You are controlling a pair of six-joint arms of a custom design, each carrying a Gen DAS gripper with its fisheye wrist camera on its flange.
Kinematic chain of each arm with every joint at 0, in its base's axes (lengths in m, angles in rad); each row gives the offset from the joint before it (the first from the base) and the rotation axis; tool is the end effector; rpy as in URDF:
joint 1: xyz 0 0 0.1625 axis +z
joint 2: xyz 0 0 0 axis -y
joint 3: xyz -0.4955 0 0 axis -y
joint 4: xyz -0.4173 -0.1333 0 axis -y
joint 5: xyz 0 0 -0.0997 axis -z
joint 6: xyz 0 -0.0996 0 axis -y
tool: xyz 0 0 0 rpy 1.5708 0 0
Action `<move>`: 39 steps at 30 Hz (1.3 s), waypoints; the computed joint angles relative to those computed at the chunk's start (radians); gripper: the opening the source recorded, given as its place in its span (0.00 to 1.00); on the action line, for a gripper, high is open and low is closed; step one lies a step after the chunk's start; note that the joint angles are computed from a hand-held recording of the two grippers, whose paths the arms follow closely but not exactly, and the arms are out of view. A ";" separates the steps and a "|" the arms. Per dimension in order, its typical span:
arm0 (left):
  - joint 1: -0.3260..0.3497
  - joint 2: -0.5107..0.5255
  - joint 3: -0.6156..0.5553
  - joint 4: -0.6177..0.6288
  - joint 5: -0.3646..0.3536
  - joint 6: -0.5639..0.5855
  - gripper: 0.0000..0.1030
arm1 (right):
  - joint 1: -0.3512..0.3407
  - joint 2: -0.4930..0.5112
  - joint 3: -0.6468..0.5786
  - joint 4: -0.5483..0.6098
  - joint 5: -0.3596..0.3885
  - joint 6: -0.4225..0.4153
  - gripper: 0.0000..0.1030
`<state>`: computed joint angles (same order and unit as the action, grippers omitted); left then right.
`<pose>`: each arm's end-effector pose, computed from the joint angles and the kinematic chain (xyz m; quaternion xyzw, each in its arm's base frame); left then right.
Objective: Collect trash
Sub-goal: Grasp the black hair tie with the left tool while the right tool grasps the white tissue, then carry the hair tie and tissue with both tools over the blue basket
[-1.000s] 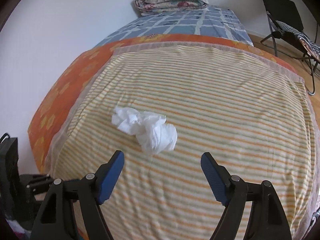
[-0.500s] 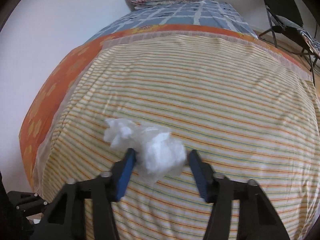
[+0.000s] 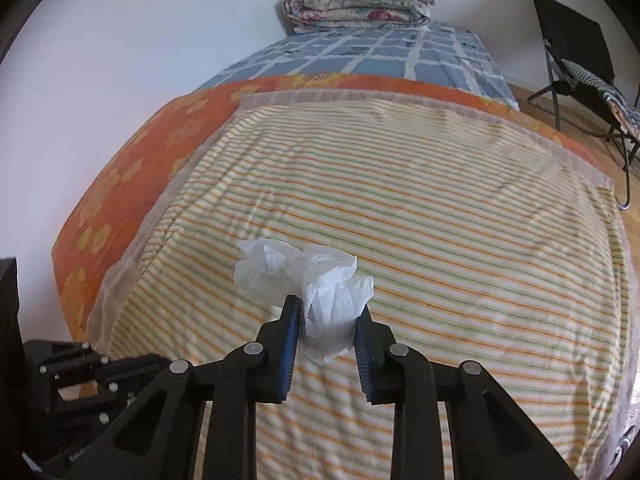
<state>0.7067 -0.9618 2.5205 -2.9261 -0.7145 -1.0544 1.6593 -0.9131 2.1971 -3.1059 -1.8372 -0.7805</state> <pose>-0.1482 -0.4008 0.0676 -0.0440 0.9049 -0.2852 0.3128 0.1545 -0.5298 0.0861 0.3989 -0.8990 0.0721 0.1660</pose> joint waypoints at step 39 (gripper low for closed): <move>-0.449 0.170 -0.032 0.102 -0.060 -0.256 0.02 | -0.327 -0.727 0.371 0.289 0.173 -0.272 0.24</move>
